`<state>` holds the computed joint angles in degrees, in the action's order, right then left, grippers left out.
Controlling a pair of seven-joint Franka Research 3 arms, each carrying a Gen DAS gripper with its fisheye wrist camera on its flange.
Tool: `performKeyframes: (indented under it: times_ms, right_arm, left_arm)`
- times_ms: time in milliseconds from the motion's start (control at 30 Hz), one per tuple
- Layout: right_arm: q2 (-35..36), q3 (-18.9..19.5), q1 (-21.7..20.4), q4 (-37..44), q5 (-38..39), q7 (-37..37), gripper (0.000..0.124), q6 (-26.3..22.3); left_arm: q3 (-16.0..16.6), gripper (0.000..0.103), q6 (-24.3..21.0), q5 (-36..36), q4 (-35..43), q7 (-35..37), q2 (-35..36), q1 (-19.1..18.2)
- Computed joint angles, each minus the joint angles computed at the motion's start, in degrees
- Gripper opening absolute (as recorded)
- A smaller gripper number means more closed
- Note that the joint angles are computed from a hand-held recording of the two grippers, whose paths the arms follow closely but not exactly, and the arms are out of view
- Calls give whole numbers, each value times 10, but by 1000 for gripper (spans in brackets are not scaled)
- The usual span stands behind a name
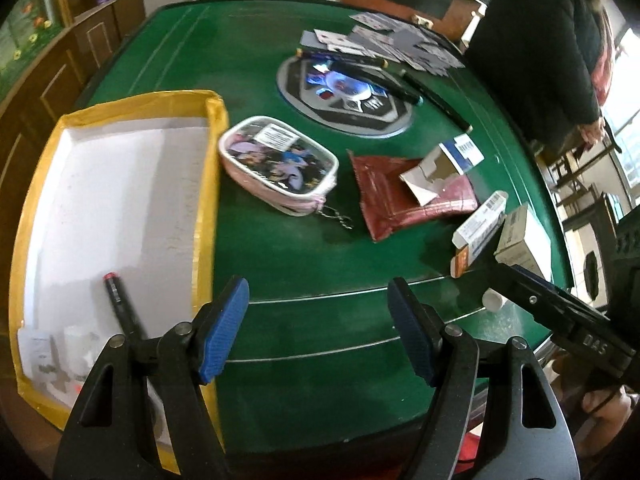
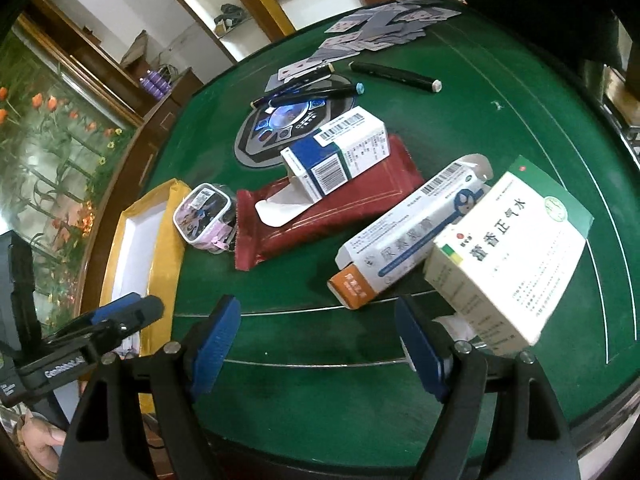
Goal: Organize objects
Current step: 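Withdraw both grippers from the tray toward the medicine boxes, then grasp the blue-and-white medicine box with the left gripper while the right gripper grasps the green-topped white box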
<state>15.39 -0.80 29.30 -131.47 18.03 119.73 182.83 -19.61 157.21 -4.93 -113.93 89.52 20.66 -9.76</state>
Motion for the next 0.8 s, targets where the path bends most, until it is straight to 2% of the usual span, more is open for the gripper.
performKeyframes:
  times_ms: [133,233,433,567,700,767,800]
  right_arm:
    - [-10,-15,12,-16,0,7,80,9]
    - [-17,-8,2,-29,7,4,80,15]
    - [-34,-33,24,-52,11,5,80,27]
    - [-48,-102,91,-74,10,17,80,35]
    - [-62,-141,130,-95,23,15,80,41]
    - [-68,-191,181,-105,29,14,80,40]
    - [-71,-201,192,-108,31,13,80,40]
  left_arm:
    - [0,72,-20,14,30,-1,19,-11]
    - [-5,72,-33,20,69,7,40,-19]
    - [-16,73,-92,43,202,44,122,-57]
    - [-6,73,-119,72,282,62,175,-91]
    - [7,73,-162,92,377,68,236,-121]
    - [14,73,-183,103,421,76,266,-136]
    - [17,73,-191,106,436,77,275,-142]
